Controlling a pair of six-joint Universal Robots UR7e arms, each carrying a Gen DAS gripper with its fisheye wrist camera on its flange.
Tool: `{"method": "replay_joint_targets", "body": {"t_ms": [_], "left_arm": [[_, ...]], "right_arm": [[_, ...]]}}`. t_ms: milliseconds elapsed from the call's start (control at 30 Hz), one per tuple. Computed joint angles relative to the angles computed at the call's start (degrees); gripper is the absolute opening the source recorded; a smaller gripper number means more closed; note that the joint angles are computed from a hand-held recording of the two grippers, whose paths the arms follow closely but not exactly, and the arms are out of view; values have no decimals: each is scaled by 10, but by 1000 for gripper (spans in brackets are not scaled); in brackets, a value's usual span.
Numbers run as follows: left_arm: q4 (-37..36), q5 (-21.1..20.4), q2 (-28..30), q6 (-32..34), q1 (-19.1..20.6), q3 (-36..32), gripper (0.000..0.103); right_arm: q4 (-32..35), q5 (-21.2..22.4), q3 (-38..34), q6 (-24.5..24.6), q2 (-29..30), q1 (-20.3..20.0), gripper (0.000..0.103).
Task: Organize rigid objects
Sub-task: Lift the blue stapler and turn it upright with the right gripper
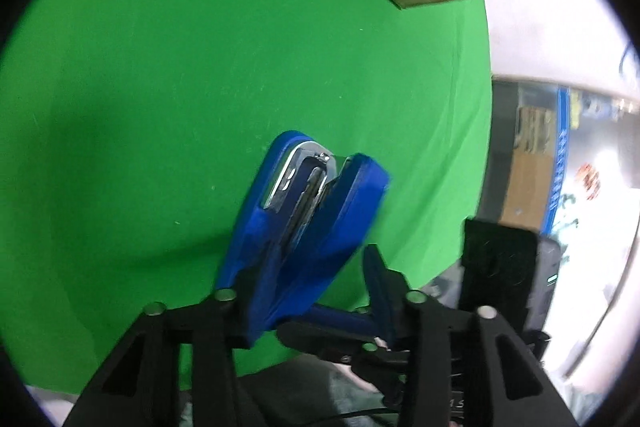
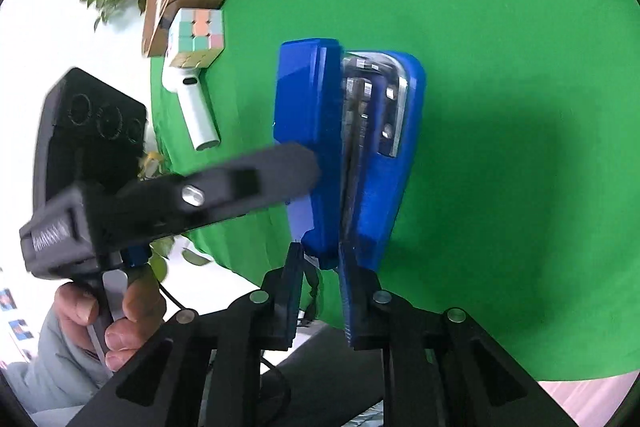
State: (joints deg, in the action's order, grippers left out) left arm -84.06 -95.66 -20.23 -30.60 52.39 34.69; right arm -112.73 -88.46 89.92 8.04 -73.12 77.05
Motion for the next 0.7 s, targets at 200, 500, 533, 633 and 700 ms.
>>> {"method": "replay_joint_targets", "body": {"t_ms": [200, 500, 533, 633, 700], "left_arm": [[56, 25, 38, -10, 1, -76, 38], [51, 20, 32, 7, 17, -70, 59], [49, 25, 31, 18, 20, -71, 60], [35, 31, 14, 63, 27, -51, 62], [59, 26, 26, 84, 30, -73, 66]], "right_arm": [[-1, -63, -30, -11, 24, 36, 16], [-56, -205, -35, 28, 46, 86, 84], [-63, -225, -33, 34, 51, 91, 84], [-107, -275, -14, 41, 61, 108, 84], [-145, -315, 0, 37, 73, 121, 84]]}}
